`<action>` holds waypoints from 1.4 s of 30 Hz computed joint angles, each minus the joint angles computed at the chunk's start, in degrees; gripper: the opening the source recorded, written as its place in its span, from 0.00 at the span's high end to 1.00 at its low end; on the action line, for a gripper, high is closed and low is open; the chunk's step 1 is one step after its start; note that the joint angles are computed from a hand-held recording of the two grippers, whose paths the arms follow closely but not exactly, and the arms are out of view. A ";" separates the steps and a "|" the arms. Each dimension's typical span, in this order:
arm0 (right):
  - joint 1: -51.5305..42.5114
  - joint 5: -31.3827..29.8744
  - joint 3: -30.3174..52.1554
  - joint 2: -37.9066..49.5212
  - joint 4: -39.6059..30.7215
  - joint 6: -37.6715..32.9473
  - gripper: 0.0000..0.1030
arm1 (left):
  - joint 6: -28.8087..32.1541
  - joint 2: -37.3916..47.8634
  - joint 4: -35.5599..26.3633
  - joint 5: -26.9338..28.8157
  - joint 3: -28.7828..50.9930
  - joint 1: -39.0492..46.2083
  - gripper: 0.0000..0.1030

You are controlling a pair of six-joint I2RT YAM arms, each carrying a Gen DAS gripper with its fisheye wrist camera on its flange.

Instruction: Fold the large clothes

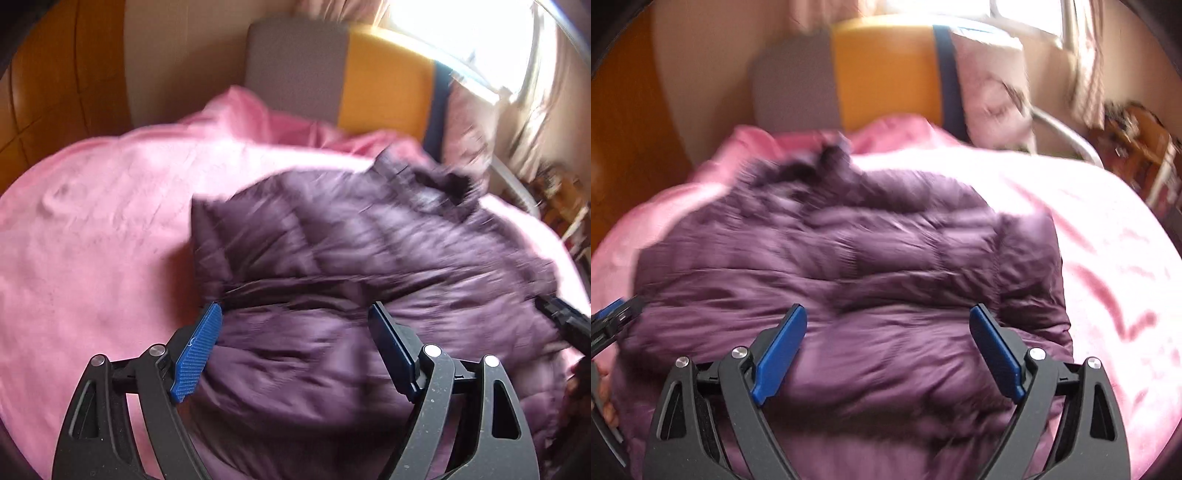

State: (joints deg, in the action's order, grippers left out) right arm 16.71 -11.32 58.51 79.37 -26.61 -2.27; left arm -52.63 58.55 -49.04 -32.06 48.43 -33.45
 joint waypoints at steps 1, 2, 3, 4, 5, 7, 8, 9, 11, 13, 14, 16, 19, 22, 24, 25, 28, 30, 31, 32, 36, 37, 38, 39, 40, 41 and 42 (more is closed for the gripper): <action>0.65 -1.00 -0.18 -0.97 -0.82 -0.48 0.13 | -0.78 0.81 0.08 -1.44 1.25 -2.60 0.22; 1.87 -1.36 -0.57 -1.61 -1.40 -1.06 0.14 | -0.81 1.76 0.60 -1.91 1.87 -4.12 0.22; 3.23 -0.54 -1.02 -1.62 -1.31 -1.69 0.14 | -0.37 3.27 1.49 -1.89 2.52 -5.34 0.22; 4.67 1.45 -1.69 -1.28 -0.62 -2.06 0.14 | 0.26 5.12 2.45 -1.54 3.02 -6.20 0.22; 5.57 3.07 -2.13 -0.61 0.09 -2.08 0.14 | 0.87 7.35 3.45 -0.76 3.27 -6.48 0.22; 5.70 2.86 -2.47 1.24 0.55 -1.24 0.13 | 0.45 9.76 4.66 -0.33 2.75 -6.70 0.21; 5.23 2.10 -2.38 2.18 0.82 -1.39 0.13 | 0.76 10.00 6.29 0.18 1.47 -6.22 0.19; 4.87 1.61 -2.47 2.91 1.26 -1.57 0.12 | 0.78 9.74 6.92 0.65 0.66 -5.91 0.19; 4.33 0.41 -2.39 4.72 2.04 -1.55 0.12 | 2.07 10.04 9.25 3.60 -0.72 -3.00 0.18; 4.21 -0.33 -2.10 6.49 2.50 -1.22 0.11 | 1.46 12.02 9.36 2.72 -0.34 -3.60 0.17; 4.31 -0.28 -1.90 7.11 2.47 -1.11 0.11 | 1.36 13.78 8.85 1.80 0.46 -4.00 0.17; 4.64 0.34 -1.52 7.66 2.53 -1.20 0.11 | 1.17 15.50 7.85 1.17 1.65 -4.30 0.17; 4.53 -0.49 -2.83 6.62 3.23 -0.75 0.10 | -1.65 12.82 5.59 0.00 1.39 -6.25 0.17; 3.62 -2.05 -3.48 4.87 2.91 -0.12 0.08 | -7.59 10.00 0.85 -3.59 2.19 -10.55 0.14; 2.66 -3.31 -3.68 2.97 1.38 0.02 0.04 | -11.19 8.93 -2.71 -6.09 3.08 -14.03 0.14; 2.35 -3.78 -4.22 1.53 0.65 0.34 0.02 | -13.62 8.24 -5.29 -7.92 3.49 -16.21 0.13; 0.57 -5.78 -5.03 -2.23 -2.09 0.73 0.02 | -19.49 6.57 -10.65 -10.18 4.07 -20.47 0.12; -0.96 -6.72 -5.44 -4.42 -4.33 0.11 0.02 | -23.20 5.54 -13.51 -11.09 4.01 -23.18 0.12; -1.57 -6.87 -5.65 -5.41 -5.33 -0.22 0.02 | -24.76 5.26 -14.77 -11.33 4.10 -24.25 0.12; -2.15 -6.80 -6.22 -6.77 -6.28 -0.61 0.02 | -26.94 4.78 -16.46 -11.57 4.01 -25.55 0.12; -6.83 -8.17 -7.70 -10.49 -10.51 -2.81 0.02 | -35.45 4.20 -22.34 -12.66 3.89 -30.89 0.12; -7.91 -8.41 -7.98 -11.09 -11.51 -3.30 0.02 | -37.23 4.19 -23.56 -12.83 3.84 -32.06 0.12; -9.08 -8.46 -8.29 -11.76 -12.41 -3.92 0.02 | -39.77 4.22 -25.14 -13.00 3.68 -33.79 0.12; -10.53 -8.66 -8.89 -12.82 -13.37 -4.76 0.02 | -41.37 4.16 -26.08 -13.02 3.51 -34.97 0.12; -11.92 -9.11 -9.38 -13.50 -14.03 -5.65 0.02 | -41.91 4.00 -26.40 -12.95 3.31 -35.35 0.12; -13.50 -9.70 -9.97 -14.27 -14.81 -6.74 0.02 | -43.62 4.03 -27.34 -12.85 3.14 -36.53 0.12; -14.95 -10.19 -10.79 -15.35 -15.69 -7.70 0.02 | -45.08 4.05 -28.00 -12.71 2.92 -37.63 0.12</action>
